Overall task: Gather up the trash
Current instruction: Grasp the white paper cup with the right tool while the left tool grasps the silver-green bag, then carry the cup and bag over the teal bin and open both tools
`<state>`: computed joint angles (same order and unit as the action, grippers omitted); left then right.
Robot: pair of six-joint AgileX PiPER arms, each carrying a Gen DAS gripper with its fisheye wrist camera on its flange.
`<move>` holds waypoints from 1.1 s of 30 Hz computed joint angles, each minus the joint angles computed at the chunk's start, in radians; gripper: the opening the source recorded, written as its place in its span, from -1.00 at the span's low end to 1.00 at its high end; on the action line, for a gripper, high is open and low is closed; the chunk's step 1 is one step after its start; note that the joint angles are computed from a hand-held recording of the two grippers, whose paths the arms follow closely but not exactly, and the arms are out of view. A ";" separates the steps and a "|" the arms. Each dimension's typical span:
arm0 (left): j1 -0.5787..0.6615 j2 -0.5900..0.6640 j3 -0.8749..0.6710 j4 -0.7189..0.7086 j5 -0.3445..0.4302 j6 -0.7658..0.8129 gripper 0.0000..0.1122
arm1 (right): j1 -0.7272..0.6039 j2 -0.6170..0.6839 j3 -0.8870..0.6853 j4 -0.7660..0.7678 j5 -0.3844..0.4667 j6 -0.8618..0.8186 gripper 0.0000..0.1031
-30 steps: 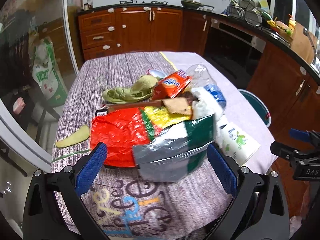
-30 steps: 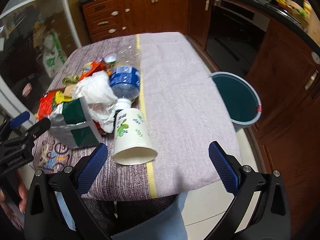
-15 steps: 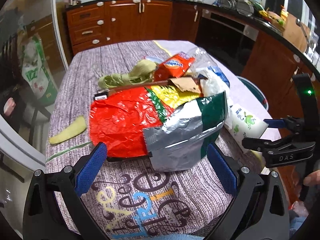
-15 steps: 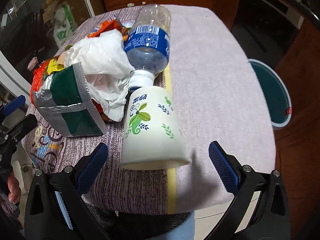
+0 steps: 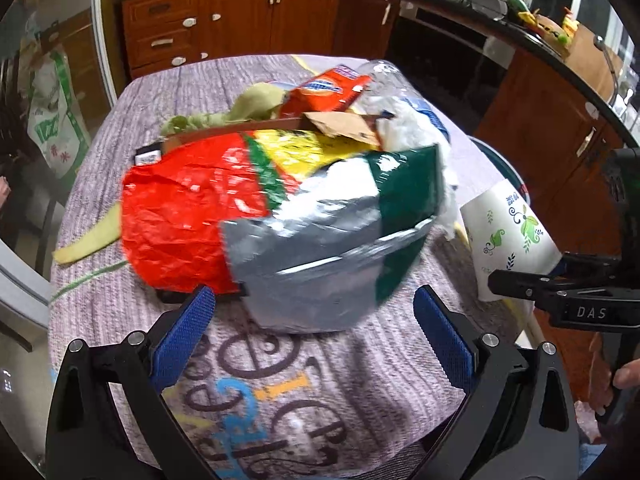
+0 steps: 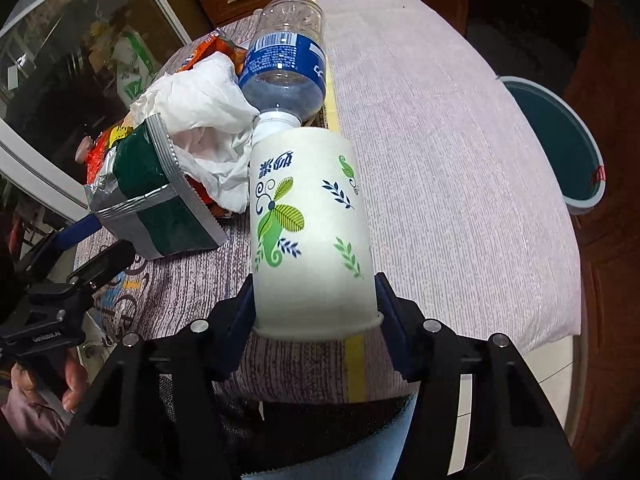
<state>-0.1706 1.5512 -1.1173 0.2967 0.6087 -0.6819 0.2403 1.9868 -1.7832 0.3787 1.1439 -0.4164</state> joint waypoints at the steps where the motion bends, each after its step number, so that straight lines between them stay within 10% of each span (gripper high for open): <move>1: -0.015 0.002 0.001 0.018 -0.001 -0.020 0.57 | -0.005 -0.005 0.011 0.002 -0.004 -0.003 0.07; 11: -0.074 -0.042 0.035 -0.091 -0.038 0.100 -0.38 | -0.057 -0.004 0.026 0.045 -0.003 -0.030 0.07; 33: -0.039 -0.042 -0.110 -0.050 0.119 0.180 0.12 | -0.092 0.001 0.001 0.092 0.029 -0.063 -0.05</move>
<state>-0.2093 1.5091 -1.2278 0.2470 0.7279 -0.5023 0.1479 1.9880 -1.7823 0.4702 1.1727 -0.4794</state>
